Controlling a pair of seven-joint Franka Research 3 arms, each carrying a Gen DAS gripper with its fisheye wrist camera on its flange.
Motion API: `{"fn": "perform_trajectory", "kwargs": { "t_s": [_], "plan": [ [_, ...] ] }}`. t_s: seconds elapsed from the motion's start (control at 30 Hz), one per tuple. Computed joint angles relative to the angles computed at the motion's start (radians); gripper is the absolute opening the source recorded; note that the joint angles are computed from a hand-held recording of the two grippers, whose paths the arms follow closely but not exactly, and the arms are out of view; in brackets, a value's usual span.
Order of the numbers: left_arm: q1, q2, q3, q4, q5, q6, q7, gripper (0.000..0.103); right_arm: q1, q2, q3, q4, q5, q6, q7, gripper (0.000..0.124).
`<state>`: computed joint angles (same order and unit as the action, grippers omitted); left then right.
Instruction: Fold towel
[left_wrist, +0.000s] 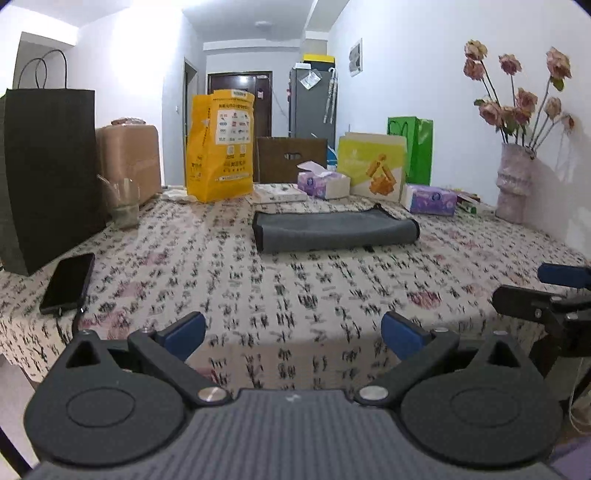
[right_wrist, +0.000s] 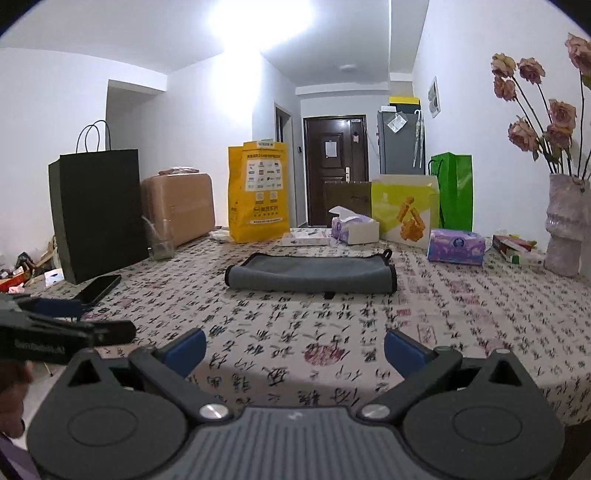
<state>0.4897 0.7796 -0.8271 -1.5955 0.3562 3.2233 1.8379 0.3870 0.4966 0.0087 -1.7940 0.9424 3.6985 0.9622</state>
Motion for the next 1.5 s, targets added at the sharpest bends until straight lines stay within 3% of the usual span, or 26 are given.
{"fn": "perform_trajectory", "kwargs": {
  "t_s": [0.2,0.47,0.57,0.67,0.77,0.87,1.07,1.33,1.5],
  "plan": [
    [0.057,0.0,-0.054,-0.052,0.012,0.0,0.043,0.103,0.009,-0.009,0.009,-0.027,0.043,0.023,0.01,0.103],
    [0.185,0.002,-0.179,-0.126,0.031,-0.032,0.059,0.103,-0.006,-0.082,0.032,-0.124,0.017,0.017,0.055,0.103],
    [0.192,-0.041,-0.162,-0.155,0.007,-0.026,0.048,0.103,0.015,-0.126,0.015,-0.146,0.093,-0.038,0.014,0.103],
    [0.197,-0.077,-0.145,-0.185,-0.005,0.008,0.02,0.103,0.059,-0.15,-0.012,-0.122,0.278,-0.063,-0.119,0.103],
    [0.219,-0.063,-0.167,-0.194,0.035,0.022,-0.002,0.103,0.037,-0.157,0.023,-0.145,0.223,-0.026,-0.087,0.103],
    [0.218,-0.059,-0.166,-0.187,0.052,0.014,-0.024,0.103,0.021,-0.159,0.036,-0.155,0.176,-0.042,-0.064,0.103],
    [0.213,-0.063,-0.157,-0.186,0.07,0.017,-0.052,0.103,0.025,-0.155,0.031,-0.148,0.192,-0.039,-0.07,0.103],
    [0.218,-0.062,-0.159,-0.186,0.085,0.017,-0.064,0.103,0.033,-0.134,0.029,-0.092,0.317,-0.038,-0.189,0.103],
    [0.216,-0.062,-0.157,-0.186,0.091,0.02,-0.071,0.103,0.015,-0.139,0.046,-0.107,0.283,-0.034,-0.165,0.103]
  ]
}}
